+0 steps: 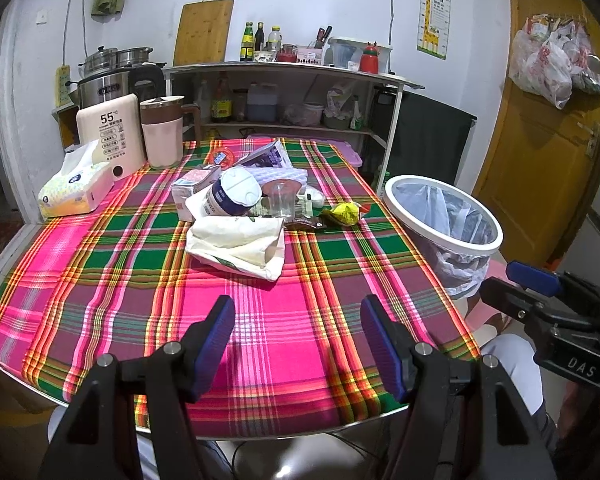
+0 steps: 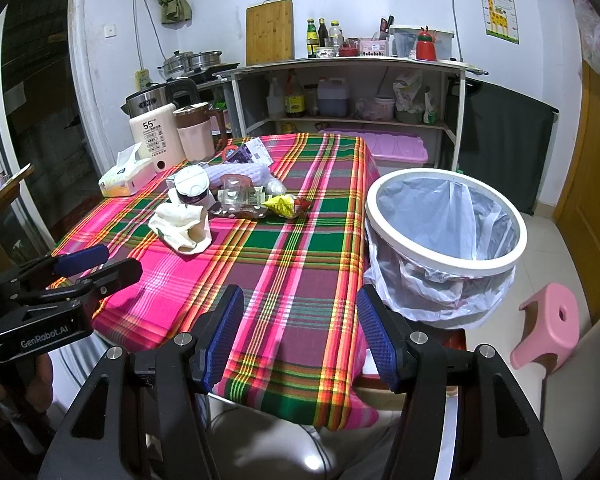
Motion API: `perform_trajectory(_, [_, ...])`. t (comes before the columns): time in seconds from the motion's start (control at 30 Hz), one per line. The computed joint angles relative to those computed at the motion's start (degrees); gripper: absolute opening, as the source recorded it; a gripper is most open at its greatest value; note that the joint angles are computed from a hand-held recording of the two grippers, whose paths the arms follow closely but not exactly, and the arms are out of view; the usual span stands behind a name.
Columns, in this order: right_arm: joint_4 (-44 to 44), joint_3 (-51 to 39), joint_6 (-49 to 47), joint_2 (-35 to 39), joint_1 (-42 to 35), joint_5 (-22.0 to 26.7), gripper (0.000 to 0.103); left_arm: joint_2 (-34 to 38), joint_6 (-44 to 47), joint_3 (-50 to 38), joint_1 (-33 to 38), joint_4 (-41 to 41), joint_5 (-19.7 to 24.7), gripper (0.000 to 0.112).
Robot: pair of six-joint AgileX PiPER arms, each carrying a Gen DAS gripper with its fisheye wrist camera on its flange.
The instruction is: Collect trash
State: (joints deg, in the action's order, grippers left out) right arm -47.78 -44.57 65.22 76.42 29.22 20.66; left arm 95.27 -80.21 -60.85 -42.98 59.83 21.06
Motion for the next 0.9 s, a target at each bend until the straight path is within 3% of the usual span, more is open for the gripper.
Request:
perform_trajectory(0.53, [1.38, -0.44, -1.83, 0.48, -0.6, -0.64, 0.06, 1.11, -0.68, 0.23, 0.78, 0.18, -1.16, 0.067])
perform_trajectory(0.9, [3.57, -2.19, -5.03, 4.63, -2.25, -4.56, 0.06, 3.63, 1.92, -0.92, 3.89, -2.95, -3.84, 0.067])
